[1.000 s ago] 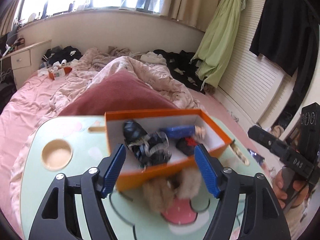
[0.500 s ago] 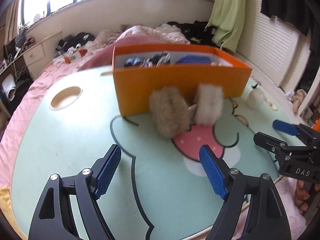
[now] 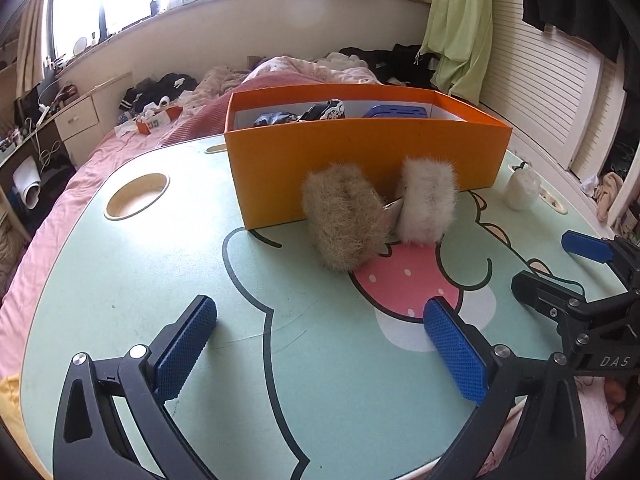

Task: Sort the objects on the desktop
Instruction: 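Drop the black pouch into the orange box with the left gripper, then grasp the clear plastic bag with the right gripper while the left grasps a pom-pom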

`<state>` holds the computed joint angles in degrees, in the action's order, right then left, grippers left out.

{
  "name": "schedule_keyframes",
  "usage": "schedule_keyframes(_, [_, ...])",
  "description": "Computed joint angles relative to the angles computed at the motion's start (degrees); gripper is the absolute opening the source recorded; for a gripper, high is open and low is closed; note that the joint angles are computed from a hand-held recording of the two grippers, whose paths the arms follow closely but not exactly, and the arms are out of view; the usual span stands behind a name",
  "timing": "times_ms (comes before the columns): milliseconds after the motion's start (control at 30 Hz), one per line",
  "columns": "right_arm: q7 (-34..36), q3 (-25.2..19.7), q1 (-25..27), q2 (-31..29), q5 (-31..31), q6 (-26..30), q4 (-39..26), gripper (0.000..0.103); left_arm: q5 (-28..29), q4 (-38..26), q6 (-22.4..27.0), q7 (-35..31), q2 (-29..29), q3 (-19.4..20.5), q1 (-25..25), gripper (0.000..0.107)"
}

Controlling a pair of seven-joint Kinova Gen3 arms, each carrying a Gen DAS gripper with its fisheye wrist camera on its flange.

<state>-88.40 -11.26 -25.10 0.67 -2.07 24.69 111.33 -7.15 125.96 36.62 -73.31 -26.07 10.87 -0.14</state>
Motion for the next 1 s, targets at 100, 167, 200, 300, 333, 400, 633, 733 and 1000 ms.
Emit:
schedule_keyframes(100, [0.41,0.03,0.04,-0.03,-0.34,-0.23,0.07,0.103,0.04,0.00,0.02,-0.06,-0.02,0.01,-0.04,0.103])
schedule_keyframes(167, [0.81,0.05,0.09,-0.07,-0.68,-0.43,0.18,0.103,0.10,0.02,0.02,-0.12,-0.06,-0.03,-0.02,0.103])
schedule_keyframes(200, [0.81,0.05,0.09,-0.07,-0.68,-0.43,0.18,0.103,0.09,0.04,-0.03,-0.11,-0.03,0.01,-0.06,0.103])
schedule_keyframes(300, [1.28,0.06,0.12,-0.06,-1.05,-0.65,0.23,0.103,0.11,0.06,-0.05,-0.11,-0.05,0.05,-0.10,0.103])
schedule_keyframes(333, [1.28,0.06,0.12,-0.06,-1.05,-0.65,0.23,0.103,0.12,0.06,-0.05,-0.12,-0.05,0.05,-0.11,0.103])
schedule_keyframes(400, [1.56,0.06,0.14,-0.06,-1.29,-0.74,0.21,0.103,0.14,0.08,-0.03,-0.11,-0.09,0.05,-0.11,0.103])
schedule_keyframes(633, [8.85,0.80,1.26,-0.26,-8.90,-2.23,0.95,0.103,0.14,0.18,-0.20,-0.02,-0.09,0.15,-0.19,0.103])
schedule_keyframes(733, [14.46,1.43,2.74,-0.33,-15.89,-1.63,0.74,0.103,0.14,0.20,-0.24,0.01,-0.07,0.18,-0.19,0.103])
schedule_keyframes(1000, [10.72,6.39,3.52,3.17,-21.00,4.87,-7.64,0.093,0.14,0.28,-0.27,0.22,-0.15,0.32,-0.21,0.103])
